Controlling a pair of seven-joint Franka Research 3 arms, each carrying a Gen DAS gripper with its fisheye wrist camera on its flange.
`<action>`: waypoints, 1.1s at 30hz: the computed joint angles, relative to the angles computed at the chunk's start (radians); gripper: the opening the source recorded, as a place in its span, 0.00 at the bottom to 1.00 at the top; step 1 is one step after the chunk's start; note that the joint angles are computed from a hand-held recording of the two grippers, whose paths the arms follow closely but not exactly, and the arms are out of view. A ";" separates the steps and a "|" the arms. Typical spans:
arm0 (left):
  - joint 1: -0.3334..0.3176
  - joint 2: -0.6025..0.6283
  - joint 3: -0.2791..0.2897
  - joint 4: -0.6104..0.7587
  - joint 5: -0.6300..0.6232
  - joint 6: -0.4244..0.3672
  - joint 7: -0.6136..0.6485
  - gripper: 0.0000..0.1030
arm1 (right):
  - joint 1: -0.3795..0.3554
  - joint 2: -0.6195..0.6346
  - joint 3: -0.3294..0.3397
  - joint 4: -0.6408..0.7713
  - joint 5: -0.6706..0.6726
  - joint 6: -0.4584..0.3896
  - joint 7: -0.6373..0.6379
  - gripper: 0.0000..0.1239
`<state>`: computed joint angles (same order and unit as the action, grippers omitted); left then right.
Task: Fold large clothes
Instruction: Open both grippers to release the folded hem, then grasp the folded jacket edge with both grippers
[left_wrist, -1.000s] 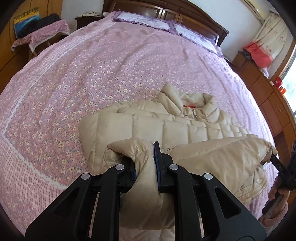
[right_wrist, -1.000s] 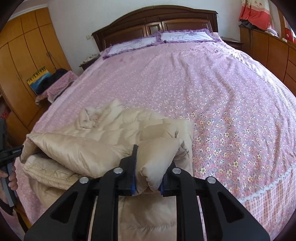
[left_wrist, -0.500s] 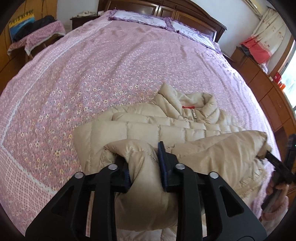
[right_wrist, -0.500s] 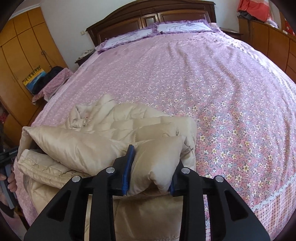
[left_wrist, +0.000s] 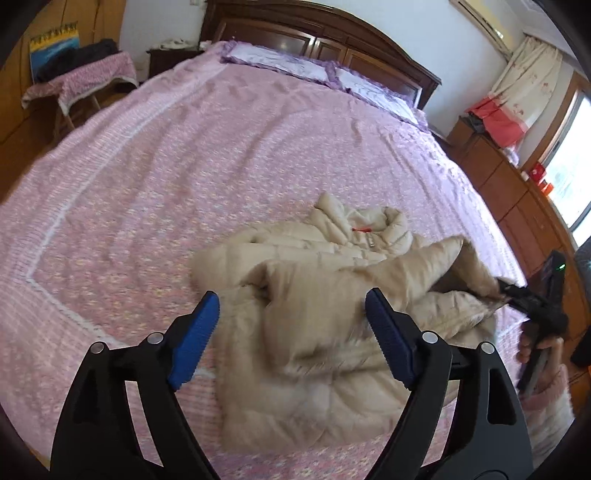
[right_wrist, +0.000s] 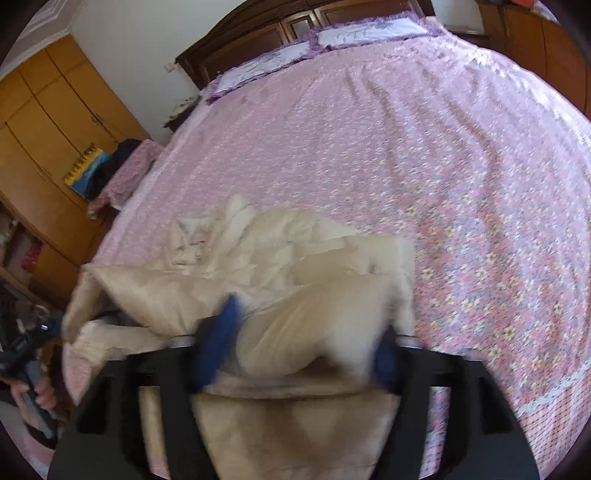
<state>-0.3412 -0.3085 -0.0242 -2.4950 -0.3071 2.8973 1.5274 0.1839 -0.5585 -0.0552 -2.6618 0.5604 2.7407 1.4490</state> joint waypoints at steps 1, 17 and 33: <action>0.021 -0.010 -0.015 -0.008 0.028 -0.003 -0.015 0.79 | -0.001 -0.009 0.000 0.003 -0.004 -0.011 0.001 0.59; 0.063 -0.128 0.033 -0.152 0.174 0.007 -0.108 0.80 | -0.089 -0.164 0.042 -0.018 -0.187 -0.170 0.005 0.69; -0.006 -0.070 0.064 -0.150 0.134 0.007 0.056 0.80 | -0.120 -0.249 0.128 -0.154 -0.346 -0.186 -0.038 0.70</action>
